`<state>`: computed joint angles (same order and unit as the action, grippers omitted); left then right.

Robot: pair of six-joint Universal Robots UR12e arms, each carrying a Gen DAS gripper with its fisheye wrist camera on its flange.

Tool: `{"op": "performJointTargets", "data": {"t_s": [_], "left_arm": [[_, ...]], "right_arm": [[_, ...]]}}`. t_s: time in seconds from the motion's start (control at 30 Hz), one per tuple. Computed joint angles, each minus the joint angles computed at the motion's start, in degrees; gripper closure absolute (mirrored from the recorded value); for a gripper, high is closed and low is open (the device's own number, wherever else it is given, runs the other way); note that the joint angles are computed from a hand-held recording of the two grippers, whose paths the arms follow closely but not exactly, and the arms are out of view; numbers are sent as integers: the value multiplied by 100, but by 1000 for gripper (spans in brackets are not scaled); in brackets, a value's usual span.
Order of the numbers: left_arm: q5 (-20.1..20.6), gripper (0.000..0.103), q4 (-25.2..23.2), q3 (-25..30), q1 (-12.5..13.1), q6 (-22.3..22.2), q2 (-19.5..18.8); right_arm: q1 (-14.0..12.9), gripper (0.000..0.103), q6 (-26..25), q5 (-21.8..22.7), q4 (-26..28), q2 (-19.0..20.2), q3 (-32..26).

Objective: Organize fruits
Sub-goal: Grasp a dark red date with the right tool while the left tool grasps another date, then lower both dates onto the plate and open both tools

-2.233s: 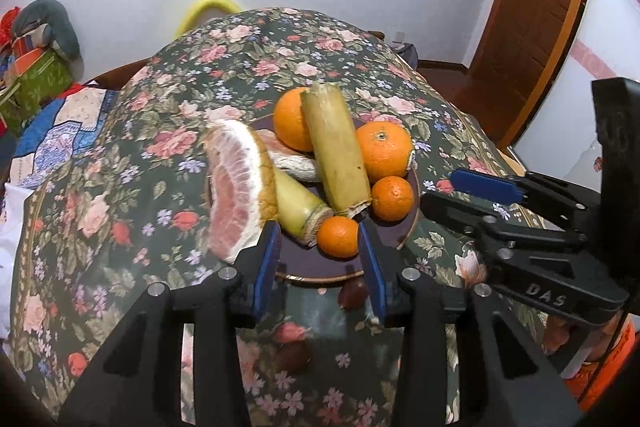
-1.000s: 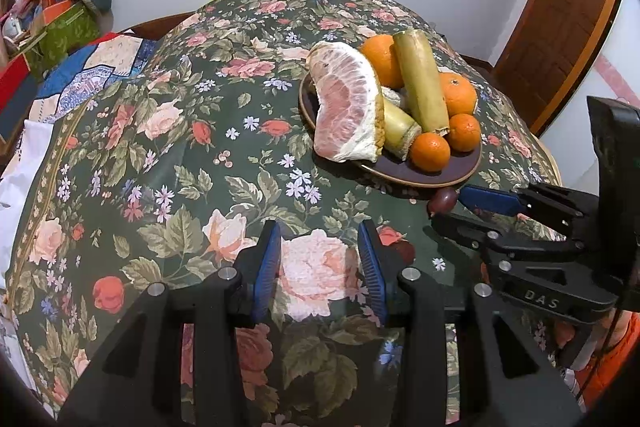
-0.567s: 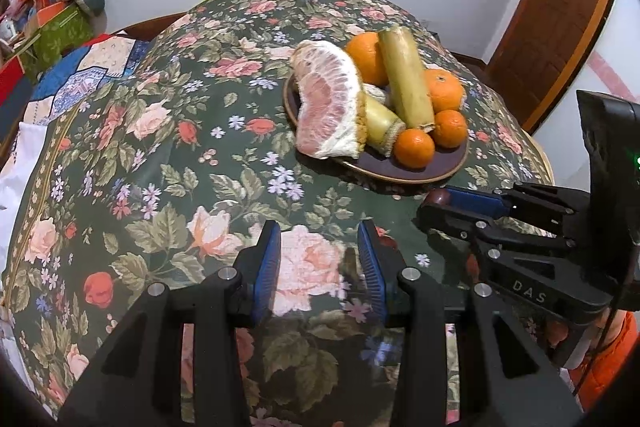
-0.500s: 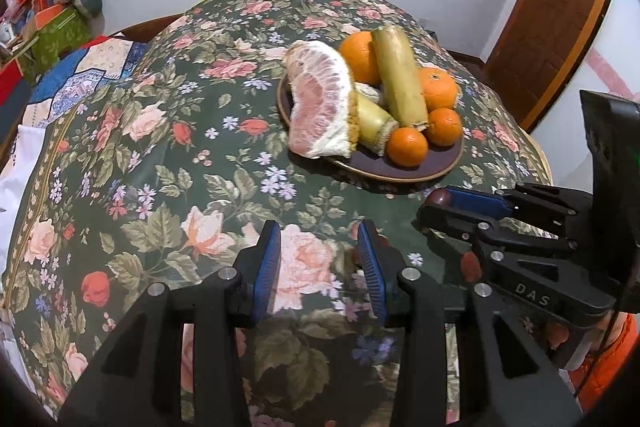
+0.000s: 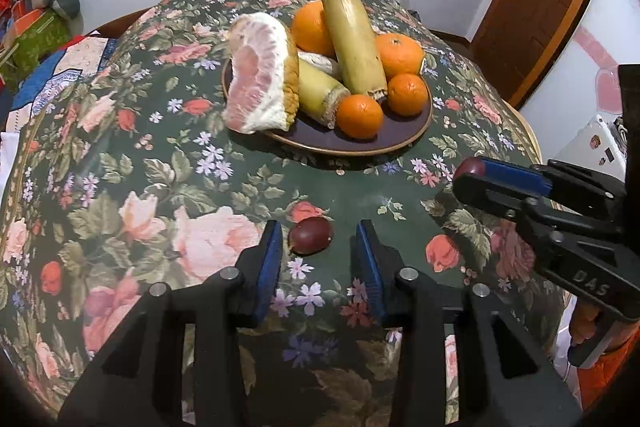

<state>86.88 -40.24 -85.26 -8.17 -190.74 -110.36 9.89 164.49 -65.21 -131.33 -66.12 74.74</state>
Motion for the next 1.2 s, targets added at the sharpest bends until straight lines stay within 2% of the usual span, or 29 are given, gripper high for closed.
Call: {"op": "performJointTargets", "data": {"t_s": [0.13,0.27,0.7,0.93,1.2], "left_arm": [[132,78,-24,23,-17,-43,-47],[179,84,-6,6,-17,-13,-34],[213,85,293,86,12,-61,-4],[266,84,435,351,12,-52,-163],[278,84,374,561,3,3,-347]], "right_arm": [[-17,80,15,23,-12,-16,19],[-26,80,59,43,-59,-28,38],[-56,80,224,75,-259,60,-96],[-41,80,279,77,-370,206,-311],[6,80,257,43,-271,395,-532]]}}
